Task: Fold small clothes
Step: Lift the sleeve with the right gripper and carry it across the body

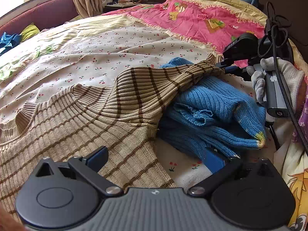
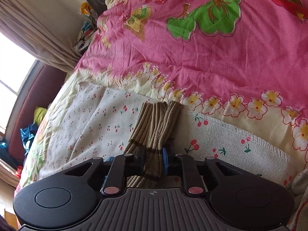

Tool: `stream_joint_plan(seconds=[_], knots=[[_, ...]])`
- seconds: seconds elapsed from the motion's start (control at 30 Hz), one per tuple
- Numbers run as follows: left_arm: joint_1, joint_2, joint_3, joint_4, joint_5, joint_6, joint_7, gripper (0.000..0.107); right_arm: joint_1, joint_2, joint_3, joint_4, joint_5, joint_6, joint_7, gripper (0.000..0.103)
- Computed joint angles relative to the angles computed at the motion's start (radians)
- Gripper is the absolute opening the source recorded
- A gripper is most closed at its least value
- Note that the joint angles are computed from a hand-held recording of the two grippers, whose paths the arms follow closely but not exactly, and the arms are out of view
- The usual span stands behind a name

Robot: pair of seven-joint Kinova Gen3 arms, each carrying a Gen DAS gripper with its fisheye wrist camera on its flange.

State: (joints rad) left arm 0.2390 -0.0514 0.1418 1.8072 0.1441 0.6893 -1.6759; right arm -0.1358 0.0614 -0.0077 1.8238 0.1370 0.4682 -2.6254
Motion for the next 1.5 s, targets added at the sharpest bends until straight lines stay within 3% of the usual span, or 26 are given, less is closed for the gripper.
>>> stream_joint_plan(seconds=[0.1,0.2,0.27,0.33,0.43,0.5,0.57,0.67,0.83,0.9,1.0,1.23,1.37,1.5], knots=[[-0.002,-0.002,-0.003,0.001,-0.001,0.0,-0.002,0.103,-0.089,-0.011,0.102,0.017,-0.041,-0.016,0.071,0.009],[-0.01,-0.022,-0.017,0.013,0.027,-0.02,-0.026,0.103,-0.121,-0.081,0.159,0.083,-0.163,-0.135,0.138,0.008],[-0.016,-0.037,-0.028,0.027,0.052,-0.044,-0.043,0.103,-0.084,-0.162,0.127,0.12,-0.245,-0.216,0.193,0.008],[-0.023,-0.033,-0.032,0.019,0.063,-0.034,-0.035,0.103,0.009,-0.249,0.05,0.15,-0.324,-0.298,0.274,0.008],[-0.028,-0.033,-0.043,0.017,0.103,-0.012,-0.071,0.103,0.114,-0.262,-0.046,0.163,-0.404,-0.363,0.337,0.008],[-0.029,-0.049,-0.041,0.032,0.099,-0.021,-0.092,0.103,0.137,-0.238,-0.082,0.13,-0.381,-0.328,0.313,0.008],[-0.044,-0.058,-0.03,0.038,0.075,-0.007,-0.092,0.103,0.213,-0.249,-0.174,0.117,-0.306,-0.315,0.262,0.008],[-0.049,-0.079,-0.088,0.048,0.136,0.042,-0.172,0.103,0.294,-0.205,-0.273,0.055,-0.232,-0.235,0.172,0.008],[-0.084,-0.123,-0.153,0.093,0.216,0.106,-0.287,0.103,0.368,-0.27,-0.401,0.054,-0.075,-0.276,0.033,0.008],[-0.101,-0.142,-0.189,0.111,0.27,0.148,-0.341,0.103,0.315,-0.259,-0.393,0.013,-0.052,-0.255,0.032,0.008],[-0.141,-0.206,-0.242,0.151,0.313,0.188,-0.407,0.103,0.176,-0.224,-0.375,-0.051,-0.058,-0.241,0.137,0.008],[-0.287,-0.375,-0.385,0.21,0.222,0.277,-0.431,0.103,-0.148,0.028,-0.453,-0.284,-0.024,-0.118,0.414,0.008],[-0.349,-0.416,-0.461,0.233,0.154,0.291,-0.431,0.103,-0.334,0.203,-0.493,-0.359,0.106,-0.026,0.434,0.008],[-0.366,-0.415,-0.559,0.254,0.181,0.301,-0.46,0.103,-0.518,0.31,-0.427,-0.396,0.146,0.085,0.402,0.008]])
